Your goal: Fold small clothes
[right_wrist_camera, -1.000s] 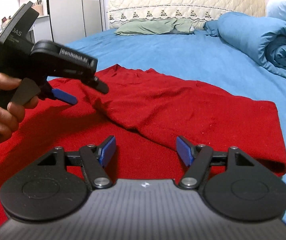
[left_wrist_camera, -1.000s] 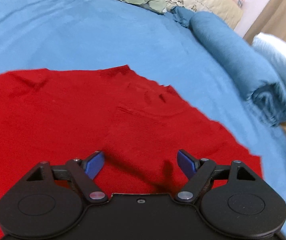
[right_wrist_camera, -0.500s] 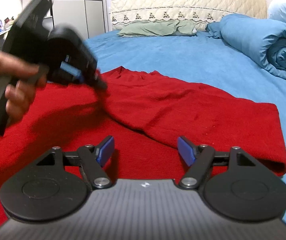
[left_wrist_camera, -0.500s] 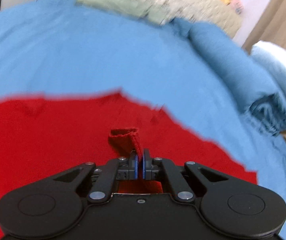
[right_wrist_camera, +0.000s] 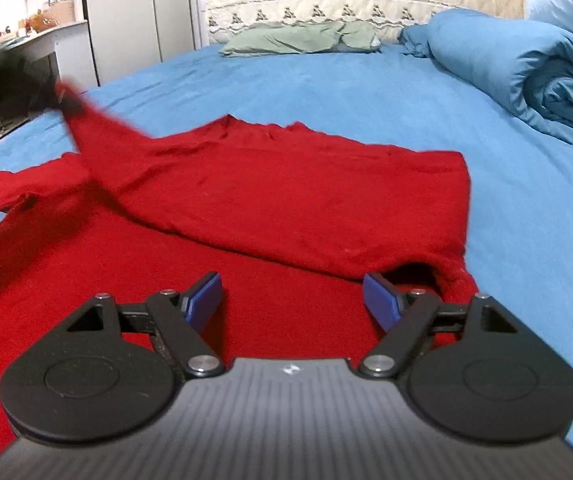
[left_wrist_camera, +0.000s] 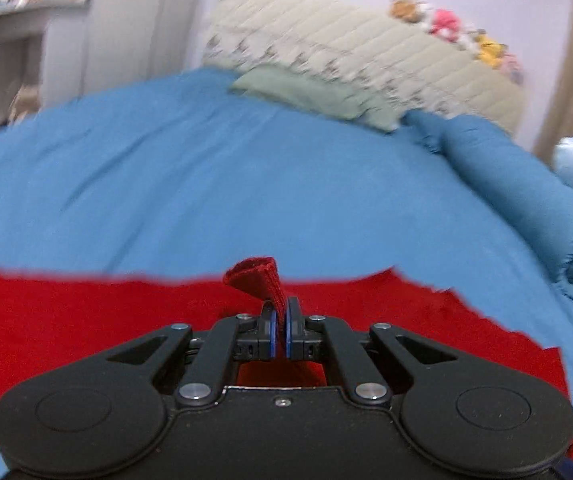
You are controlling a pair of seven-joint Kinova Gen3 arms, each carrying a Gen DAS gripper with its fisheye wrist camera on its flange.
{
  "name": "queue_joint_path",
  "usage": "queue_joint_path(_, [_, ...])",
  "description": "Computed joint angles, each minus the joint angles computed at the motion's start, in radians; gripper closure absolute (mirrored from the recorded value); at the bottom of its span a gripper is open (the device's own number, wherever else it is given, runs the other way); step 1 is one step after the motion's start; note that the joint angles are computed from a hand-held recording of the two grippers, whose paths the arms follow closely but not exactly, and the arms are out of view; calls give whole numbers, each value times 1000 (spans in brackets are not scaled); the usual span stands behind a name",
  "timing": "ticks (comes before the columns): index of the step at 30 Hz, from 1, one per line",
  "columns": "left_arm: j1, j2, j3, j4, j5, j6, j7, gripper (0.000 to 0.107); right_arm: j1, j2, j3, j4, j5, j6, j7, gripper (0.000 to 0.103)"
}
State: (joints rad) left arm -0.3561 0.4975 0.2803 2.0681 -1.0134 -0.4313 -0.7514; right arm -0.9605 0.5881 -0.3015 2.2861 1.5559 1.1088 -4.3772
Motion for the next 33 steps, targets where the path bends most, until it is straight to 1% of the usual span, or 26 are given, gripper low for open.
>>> queue_joint_path(2, [-32, 23, 10, 2, -31, -6, 35, 104, -4, 0, -29, -24, -74, 49, 48, 10])
queue_joint_path(4, [-55, 30, 20, 6, -60, -12, 59, 104, 20, 3, -84, -54, -155, 130, 120, 10])
queue_joint_path(6, [-31, 23, -13, 21, -35, -40, 32, 104, 23, 36, -92, -102, -237, 212, 201, 10])
queue_joint_path(8, [-29, 12, -18, 26, -40, -52, 34, 104, 62, 81, -117, -161, -318, 292, 283, 10])
queue_joint_path(10, [-20, 9, -30, 26, -40, -65, 30, 104, 101, 112, -126, -213, -386, 323, 364, 10])
queue_joint_path(11, [-6, 15, -37, 21, -29, -65, 23, 104, 101, 114, -105, -228, -410, 314, 405, 11])
queue_joint_path(13, [0, 24, -41, 14, -28, -69, 21, 104, 57, 107, -19, -231, -425, 264, 438, 11])
queue_joint_path(15, [2, 17, -45, 18, -27, -73, 19, 104, 11, 123, 63, -258, -453, 265, 475, 13])
queue_joint_path(17, [-6, 17, -32, 13, -53, -69, 49, 104, -34, 111, 154, -241, -468, 236, 452, 15])
queue_joint_path(18, [-24, 12, -25, 16, -90, -83, 82, 104, -61, 99, 188, -223, -483, 227, 417, 15])
queue_joint_path(19, [-40, 8, -21, 21, -120, -102, 102, 104, -76, 86, 205, -203, -496, 225, 383, 15])
queue_joint_path(20, [-44, 3, -25, 29, -138, -118, 105, 104, -87, 73, 210, -179, -507, 216, 353, 15])
queue_joint_path(21, [-29, -4, -43, 37, -142, -129, 92, 104, -80, 58, 206, -151, -507, 192, 325, 14])
queue_joint_path(23, [23, -8, -89, 53, -100, -135, 27, 104, -20, 22, 145, -85, -472, 115, 270, 14])
queue_joint_path(24, [47, -7, -107, 57, -78, -125, 0, 104, -5, 7, 127, -54, -447, 79, 249, 15])
queue_joint_path(25, [51, 1, -107, 56, -71, -110, -11, 104, -7, 3, 124, -31, -426, 59, 243, 15])
queue_joint_path(26, [38, 11, -91, 53, -77, -93, -5, 104, -29, 4, 135, -19, -422, 55, 254, 14])
queue_joint_path(28, [24, 26, -86, 50, -105, -71, 24, 104, -36, -2, 120, -12, -431, 68, 291, 13])
queue_joint_path(30, [10, 36, -82, 55, -118, -62, 23, 103, -40, -26, 106, 2, -438, 66, 306, 13])
queue_joint_path(31, [9, 40, -84, 59, -117, -56, 13, 103, -48, -27, 94, 1, -442, 85, 310, 13])
queue_joint_path(32, [10, 43, -89, 66, -103, -60, -10, 102, -74, -25, 81, -5, -448, 120, 299, 13])
queue_joint_path(33, [11, 46, -95, 74, -83, -66, -37, 99, -116, -30, 86, 1, -438, 144, 271, 11])
